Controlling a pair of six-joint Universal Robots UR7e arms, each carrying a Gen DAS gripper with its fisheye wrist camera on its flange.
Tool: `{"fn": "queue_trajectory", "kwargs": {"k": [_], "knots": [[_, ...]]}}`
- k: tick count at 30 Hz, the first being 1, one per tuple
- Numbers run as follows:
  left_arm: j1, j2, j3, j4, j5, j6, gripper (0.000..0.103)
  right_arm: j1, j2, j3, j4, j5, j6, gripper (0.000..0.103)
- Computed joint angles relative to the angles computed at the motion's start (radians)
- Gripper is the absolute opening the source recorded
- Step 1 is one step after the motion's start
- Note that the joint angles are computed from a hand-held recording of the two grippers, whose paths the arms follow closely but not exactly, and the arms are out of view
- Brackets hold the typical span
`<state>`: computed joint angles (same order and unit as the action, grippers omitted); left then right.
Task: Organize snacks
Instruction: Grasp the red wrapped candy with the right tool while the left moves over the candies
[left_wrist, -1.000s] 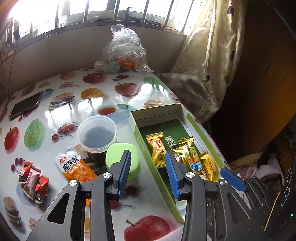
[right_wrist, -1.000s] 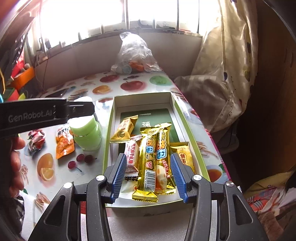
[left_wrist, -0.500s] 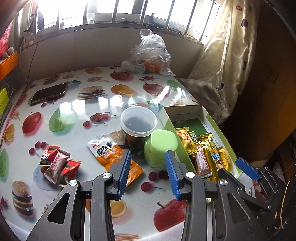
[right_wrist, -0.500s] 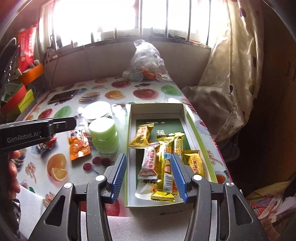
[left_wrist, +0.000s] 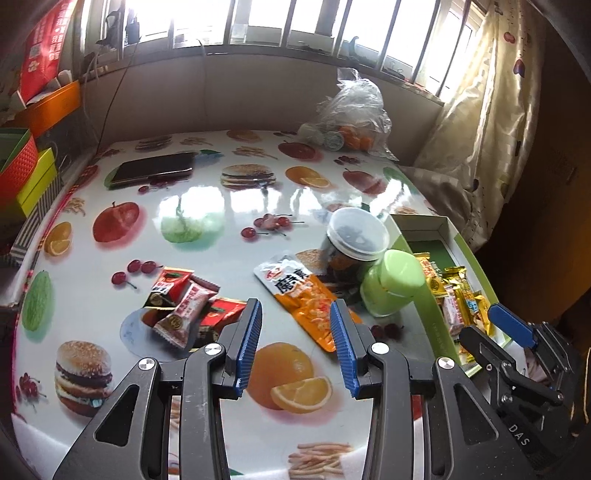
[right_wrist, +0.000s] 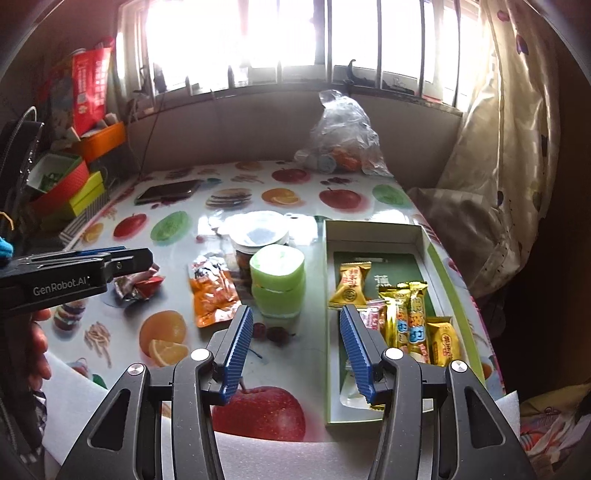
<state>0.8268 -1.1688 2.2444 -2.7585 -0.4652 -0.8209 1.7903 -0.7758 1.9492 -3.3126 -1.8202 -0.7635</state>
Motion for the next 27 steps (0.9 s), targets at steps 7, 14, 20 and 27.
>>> {"fn": "queue_trajectory", "kwargs": {"k": [7, 14, 20, 27], "knots": [[0.034, -0.076, 0.058, 0.051, 0.008, -0.054, 0.04, 0.021, 0.05, -0.039, 0.074, 0.017, 0.004, 0.049], [0.077, -0.121, 0.095, 0.058, -0.008, -0.066, 0.04, 0.041, 0.116, -0.097, 0.142, 0.022, -0.01, 0.049], [0.093, -0.161, 0.131, 0.047, -0.008, -0.068, 0.04, 0.05, 0.152, -0.128, 0.165, 0.01, -0.006, 0.049], [0.119, -0.186, 0.15, 0.033, -0.018, -0.06, 0.04, 0.059, 0.183, -0.154, 0.188, -0.007, -0.003, 0.05]]}}
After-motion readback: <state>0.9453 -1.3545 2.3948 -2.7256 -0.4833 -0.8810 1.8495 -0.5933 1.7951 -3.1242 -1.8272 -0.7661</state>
